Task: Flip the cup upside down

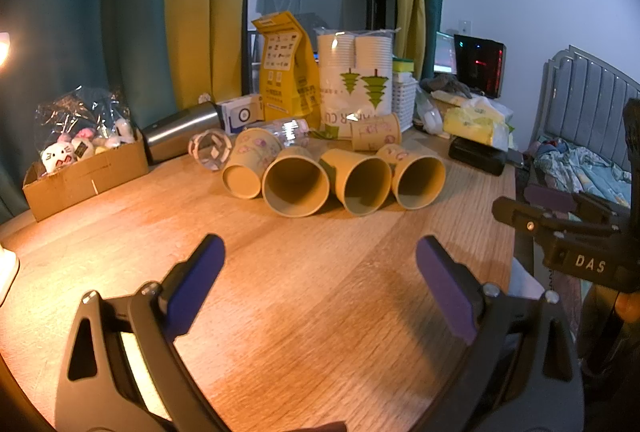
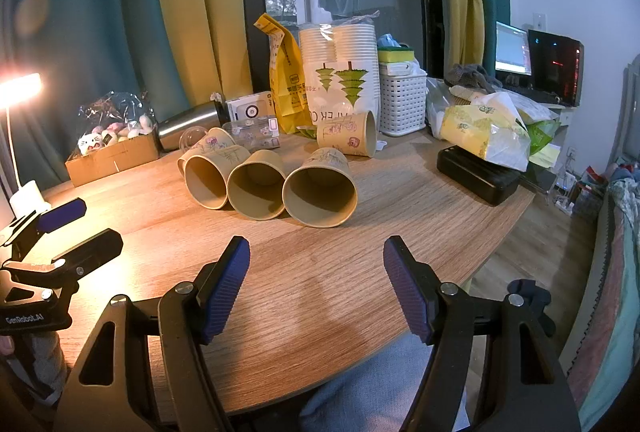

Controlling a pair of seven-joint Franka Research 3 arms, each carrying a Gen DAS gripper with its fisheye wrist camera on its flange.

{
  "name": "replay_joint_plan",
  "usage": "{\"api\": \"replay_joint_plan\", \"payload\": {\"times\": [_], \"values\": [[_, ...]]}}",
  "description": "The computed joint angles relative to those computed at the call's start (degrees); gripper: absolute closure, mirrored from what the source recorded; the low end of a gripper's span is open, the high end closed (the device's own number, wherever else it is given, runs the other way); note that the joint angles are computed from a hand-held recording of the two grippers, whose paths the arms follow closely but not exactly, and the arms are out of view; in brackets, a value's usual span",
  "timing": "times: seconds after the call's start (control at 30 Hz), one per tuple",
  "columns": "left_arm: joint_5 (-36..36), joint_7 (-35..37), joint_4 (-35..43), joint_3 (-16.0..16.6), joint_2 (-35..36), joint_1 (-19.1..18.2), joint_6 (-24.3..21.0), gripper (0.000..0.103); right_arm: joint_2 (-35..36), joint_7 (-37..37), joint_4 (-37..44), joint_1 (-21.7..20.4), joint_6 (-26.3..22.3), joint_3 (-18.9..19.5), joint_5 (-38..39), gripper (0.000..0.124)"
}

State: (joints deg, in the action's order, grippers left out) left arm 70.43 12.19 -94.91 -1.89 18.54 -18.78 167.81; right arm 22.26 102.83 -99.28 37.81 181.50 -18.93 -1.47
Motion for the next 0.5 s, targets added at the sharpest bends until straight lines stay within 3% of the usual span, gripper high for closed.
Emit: {"api": "replay_joint_plan", "payload": {"times": [0.5], "values": [[-0.22, 0.29, 0.05, 0.01, 0.08, -0.05, -0.09, 0.006, -0.03, 0.11, 0.18, -0.18, -0.27, 0.20, -0.12, 0.051]]}}
